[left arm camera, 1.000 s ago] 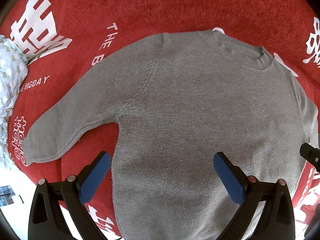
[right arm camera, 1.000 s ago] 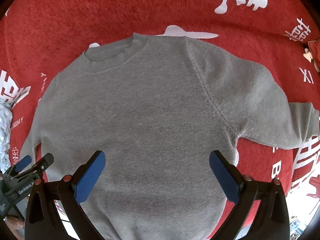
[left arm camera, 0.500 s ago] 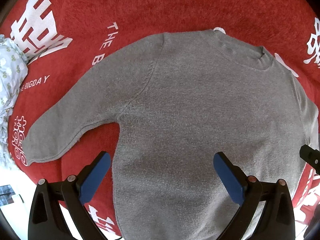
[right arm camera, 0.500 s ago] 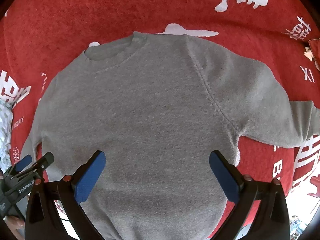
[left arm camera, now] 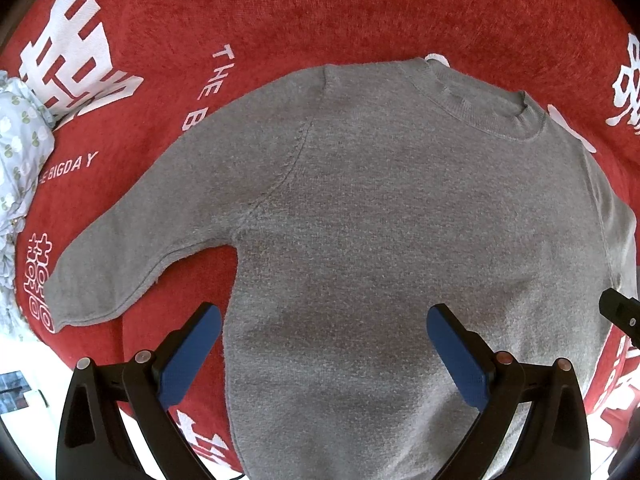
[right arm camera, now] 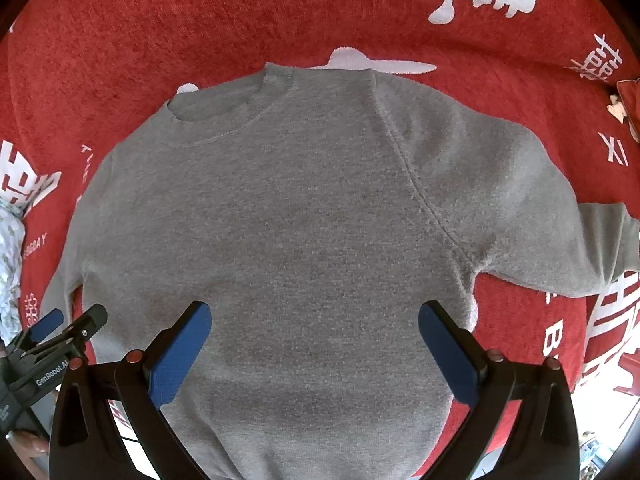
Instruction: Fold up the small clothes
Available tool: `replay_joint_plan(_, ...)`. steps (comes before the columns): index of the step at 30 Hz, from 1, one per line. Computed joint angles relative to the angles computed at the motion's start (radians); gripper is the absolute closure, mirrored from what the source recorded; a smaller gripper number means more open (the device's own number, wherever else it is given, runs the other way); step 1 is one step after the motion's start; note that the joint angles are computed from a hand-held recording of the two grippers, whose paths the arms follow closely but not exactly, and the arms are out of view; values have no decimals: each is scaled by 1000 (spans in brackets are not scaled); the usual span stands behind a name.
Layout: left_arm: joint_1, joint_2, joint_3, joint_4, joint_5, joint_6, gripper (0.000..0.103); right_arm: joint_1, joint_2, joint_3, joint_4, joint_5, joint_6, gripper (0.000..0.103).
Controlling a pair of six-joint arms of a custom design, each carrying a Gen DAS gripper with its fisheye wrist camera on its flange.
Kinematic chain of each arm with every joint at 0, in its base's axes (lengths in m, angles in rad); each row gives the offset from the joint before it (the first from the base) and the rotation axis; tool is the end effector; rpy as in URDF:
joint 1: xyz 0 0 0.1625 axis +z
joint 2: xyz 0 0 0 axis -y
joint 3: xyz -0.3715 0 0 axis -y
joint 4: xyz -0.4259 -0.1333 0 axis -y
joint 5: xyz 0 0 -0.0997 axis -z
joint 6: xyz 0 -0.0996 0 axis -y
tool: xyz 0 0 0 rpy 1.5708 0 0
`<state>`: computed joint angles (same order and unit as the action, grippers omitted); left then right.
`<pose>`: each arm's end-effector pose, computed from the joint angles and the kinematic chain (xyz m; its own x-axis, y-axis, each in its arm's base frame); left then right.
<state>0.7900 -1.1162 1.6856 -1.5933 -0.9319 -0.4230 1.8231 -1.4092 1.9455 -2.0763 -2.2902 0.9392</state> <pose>-0.2611 -0.5373 0.1465 -0.5677 0.4670 -0.6779 0.4037 0.8756 0.2651 0.1961 -0.4898 0.2336 -0.6285 0.6587 0.4137 0.4365 0.7389 -0.5134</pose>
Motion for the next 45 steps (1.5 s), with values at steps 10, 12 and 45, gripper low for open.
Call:
replay_joint_plan(10,0,1,-4,2,0,0,0,3,-2,4,0,2,7,0)
replay_joint_plan(12,2,0,-6,4,0,1,0,3,-2,4,0,1,6,0)
replay_joint_plan(45,10,-29,10,-13,-5,14,0,22,23,-16,22,-10,26,0)
